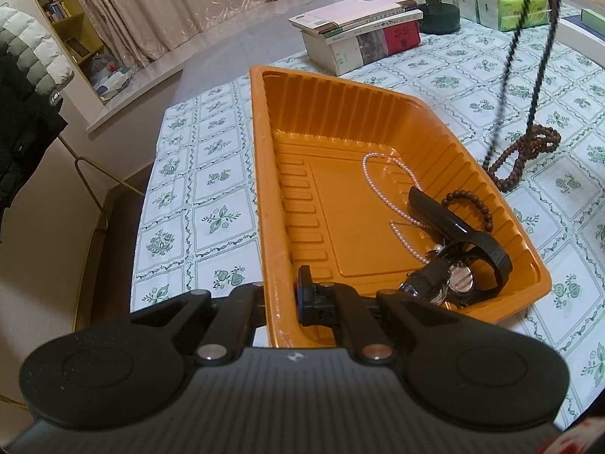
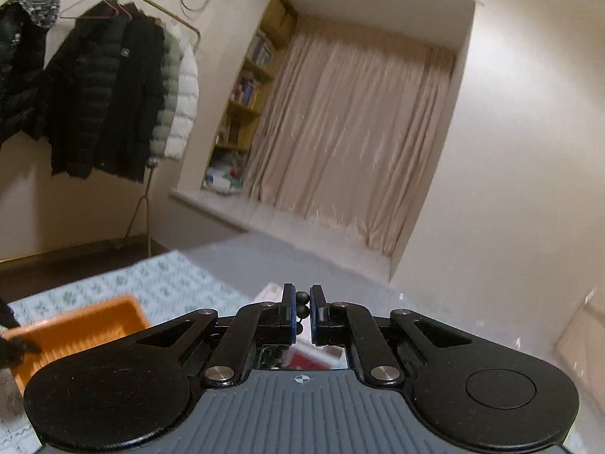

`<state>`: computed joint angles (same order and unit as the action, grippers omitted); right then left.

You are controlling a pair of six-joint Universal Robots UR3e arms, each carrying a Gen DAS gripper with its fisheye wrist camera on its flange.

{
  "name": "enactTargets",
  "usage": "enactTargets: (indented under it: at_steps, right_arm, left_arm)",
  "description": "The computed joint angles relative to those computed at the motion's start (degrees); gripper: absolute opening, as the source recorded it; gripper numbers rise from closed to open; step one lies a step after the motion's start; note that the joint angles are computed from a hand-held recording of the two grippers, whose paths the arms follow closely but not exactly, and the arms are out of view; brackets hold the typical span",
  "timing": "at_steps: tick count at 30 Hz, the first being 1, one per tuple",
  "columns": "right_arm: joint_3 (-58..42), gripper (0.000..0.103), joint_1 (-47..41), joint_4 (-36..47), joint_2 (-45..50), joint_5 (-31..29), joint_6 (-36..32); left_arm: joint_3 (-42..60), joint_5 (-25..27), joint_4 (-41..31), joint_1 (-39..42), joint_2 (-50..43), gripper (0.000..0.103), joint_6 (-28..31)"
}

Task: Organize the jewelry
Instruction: 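Lift the bead strand high above the tray with the right gripper, then lower the bead strand into the tray and open the right gripper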

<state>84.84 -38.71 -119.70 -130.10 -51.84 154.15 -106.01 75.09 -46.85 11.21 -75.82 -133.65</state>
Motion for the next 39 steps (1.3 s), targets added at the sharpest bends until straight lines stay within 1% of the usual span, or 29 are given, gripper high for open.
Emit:
enactTargets:
  at_steps: [1, 5, 9, 14, 19, 22, 26, 29, 31, 35, 37, 39]
  right_arm:
    - [-1.8, 0.007, 5.1, -3.1, 3.0, -4.3, 1.3]
    - [-8.8, 0.007, 15.1, -7.0, 11.3, -11.5, 3.0]
    - [-15.9, 0.007, 23.1, -8.3, 18.1, -16.7, 2.7]
    - [-25.5, 0.007, 33.8, -8.6, 26.6, -23.9, 0.8]
    - [-34.7, 0.007, 41.1, -9.1, 34.8, -28.4, -0.5]
    - [-41.2, 0.007, 44.8, -7.9, 40.1, -31.4, -2.1]
    - [-49.8, 0.007, 47.2, -4.7, 46.6, -33.2, -4.0]
    - [-56.8, 0.007, 48.4, 0.9, 51.1, -33.6, -6.3]
    - [-58.6, 0.007, 49.0, 3.3, 53.1, -33.8, -7.9]
    - [-61.9, 0.007, 49.8, 8.2, 57.3, -32.4, -13.4]
    - [-65.9, 0.007, 51.0, 10.9, 61.1, -32.6, -16.4]
    - [-68.3, 0.007, 51.4, 12.8, 63.8, -31.3, -19.3]
  left_arm:
    - [0.1, 0.0, 0.0, -0.1, -0.1, 0.004, 0.0]
    - [0.5, 0.0, 0.0, -0.3, -0.3, 0.004, -0.1]
    - [0.6, 0.1, -0.1, -0.4, -0.4, 0.003, -0.1]
    - [0.7, 0.1, -0.1, -0.4, -0.5, 0.004, -0.1]
    - [0.2, -0.9, -0.1, 0.4, -0.3, 0.004, 0.5]
    - [-0.1, -1.3, -0.2, 0.9, -0.2, 0.004, 0.7]
    - [-0.2, -1.8, -0.3, 1.3, -0.1, 0.004, 0.9]
    - [-0.4, -1.9, -0.1, 1.4, -0.1, 0.003, 0.9]
    - [-0.4, -1.9, -0.2, 1.5, -0.1, 0.003, 0.9]
    - [-0.5, -2.2, -0.4, 1.8, 0.1, 0.003, 1.1]
    - [-0.6, -2.2, -0.5, 1.9, 0.1, 0.003, 1.1]
    - [-0.7, -2.2, -0.5, 2.1, 0.1, 0.003, 1.0]
